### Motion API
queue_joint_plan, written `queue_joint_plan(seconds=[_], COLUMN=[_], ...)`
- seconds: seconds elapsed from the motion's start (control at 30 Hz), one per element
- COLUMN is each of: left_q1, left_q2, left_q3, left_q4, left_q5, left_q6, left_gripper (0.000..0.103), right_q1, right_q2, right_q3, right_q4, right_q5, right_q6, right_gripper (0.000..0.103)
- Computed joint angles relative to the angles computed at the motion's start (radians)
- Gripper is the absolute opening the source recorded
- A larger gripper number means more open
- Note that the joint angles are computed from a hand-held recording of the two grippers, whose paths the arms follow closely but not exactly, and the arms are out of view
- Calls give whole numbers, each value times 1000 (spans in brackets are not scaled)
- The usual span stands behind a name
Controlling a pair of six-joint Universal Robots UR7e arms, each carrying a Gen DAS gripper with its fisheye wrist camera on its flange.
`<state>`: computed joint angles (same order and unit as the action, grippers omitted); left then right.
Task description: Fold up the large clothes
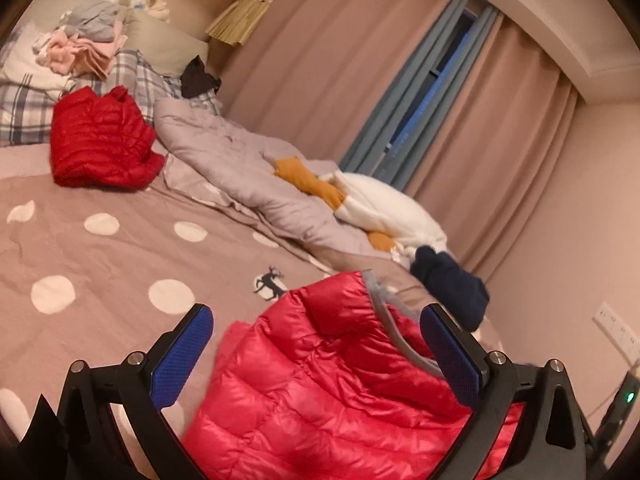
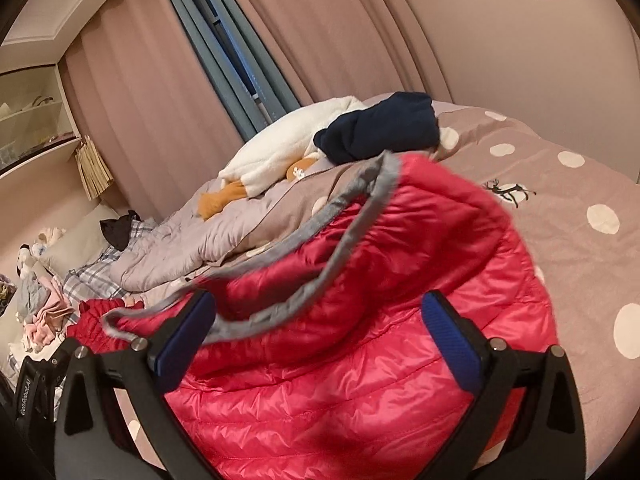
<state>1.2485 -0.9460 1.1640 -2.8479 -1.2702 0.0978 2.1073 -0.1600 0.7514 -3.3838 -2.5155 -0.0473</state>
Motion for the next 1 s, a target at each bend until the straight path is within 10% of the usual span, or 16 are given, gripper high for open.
queue_joint_plan(seconds=[1.0], left_q1=[-26], left_q2=[106], left_q3=[-96], left_q4=[139], left_q5=[114], left_q6=[48], left_gripper=[102], right_q1=[-42], right_q2=[-47], right_q3=[32], right_q4=[121], right_q5=[-26], right_q6=[106], right_gripper=[103])
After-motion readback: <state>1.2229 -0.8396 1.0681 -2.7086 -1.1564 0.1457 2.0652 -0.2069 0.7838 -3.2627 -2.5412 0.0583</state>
